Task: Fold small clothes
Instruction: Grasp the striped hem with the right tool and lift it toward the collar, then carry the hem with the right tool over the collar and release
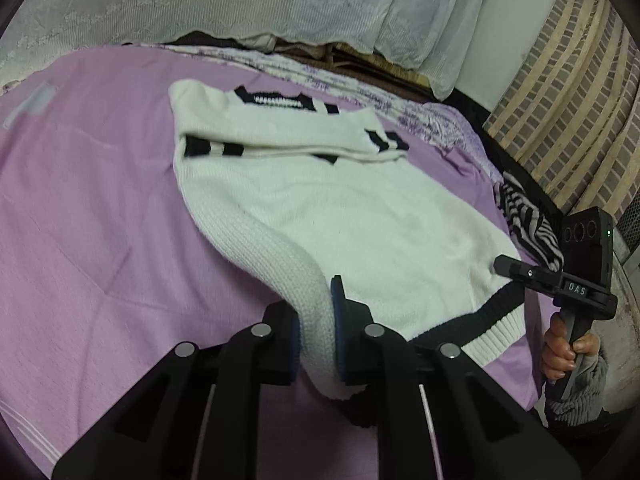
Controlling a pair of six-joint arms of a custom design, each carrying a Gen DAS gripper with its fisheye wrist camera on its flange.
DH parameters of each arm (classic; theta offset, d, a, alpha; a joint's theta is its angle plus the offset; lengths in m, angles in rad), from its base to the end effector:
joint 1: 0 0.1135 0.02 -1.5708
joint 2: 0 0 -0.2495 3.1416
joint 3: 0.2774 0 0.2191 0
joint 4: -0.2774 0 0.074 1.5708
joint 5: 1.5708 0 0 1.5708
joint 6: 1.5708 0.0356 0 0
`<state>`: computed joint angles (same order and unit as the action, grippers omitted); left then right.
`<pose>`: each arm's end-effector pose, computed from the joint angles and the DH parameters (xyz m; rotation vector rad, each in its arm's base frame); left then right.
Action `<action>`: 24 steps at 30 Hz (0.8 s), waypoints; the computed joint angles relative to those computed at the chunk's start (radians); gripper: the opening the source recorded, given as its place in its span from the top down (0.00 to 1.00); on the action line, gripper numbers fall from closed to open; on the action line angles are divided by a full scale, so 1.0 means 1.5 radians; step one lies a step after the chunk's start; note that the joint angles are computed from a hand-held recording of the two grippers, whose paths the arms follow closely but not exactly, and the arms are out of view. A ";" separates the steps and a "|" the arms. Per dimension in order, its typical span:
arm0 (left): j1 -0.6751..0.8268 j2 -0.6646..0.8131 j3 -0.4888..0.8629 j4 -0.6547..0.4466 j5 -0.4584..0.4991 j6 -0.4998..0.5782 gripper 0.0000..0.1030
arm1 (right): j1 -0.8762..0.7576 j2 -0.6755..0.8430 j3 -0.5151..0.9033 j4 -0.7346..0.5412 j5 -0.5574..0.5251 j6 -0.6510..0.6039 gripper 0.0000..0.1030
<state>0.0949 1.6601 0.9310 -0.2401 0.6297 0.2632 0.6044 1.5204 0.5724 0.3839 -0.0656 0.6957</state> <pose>0.2982 0.0073 0.1816 0.4388 2.3468 -0.6300 0.2222 0.1563 0.1680 0.0621 2.2496 0.8087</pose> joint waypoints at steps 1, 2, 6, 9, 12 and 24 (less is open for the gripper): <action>0.000 -0.001 0.004 -0.002 0.003 -0.002 0.88 | 0.000 -0.003 0.005 -0.006 0.000 -0.003 0.84; 0.000 -0.001 0.009 -0.004 0.006 -0.004 0.88 | 0.000 -0.007 0.008 -0.011 0.001 -0.005 0.84; -0.006 0.007 0.040 -0.006 0.001 -0.022 0.88 | -0.017 -0.019 0.046 -0.043 -0.013 -0.026 0.84; -0.011 0.023 0.076 -0.016 -0.005 -0.035 0.88 | -0.028 -0.016 0.083 -0.066 -0.017 -0.038 0.84; -0.013 0.039 0.118 -0.028 -0.006 -0.045 0.88 | -0.041 -0.005 0.119 -0.082 -0.022 -0.048 0.84; -0.031 0.121 0.271 -0.063 -0.023 -0.078 0.88 | -0.115 0.086 0.272 -0.138 -0.095 -0.064 0.84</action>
<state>0.0484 1.8411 1.3377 -0.3353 0.5953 0.1459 0.4315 1.6500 0.9811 0.1769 -0.2077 0.6002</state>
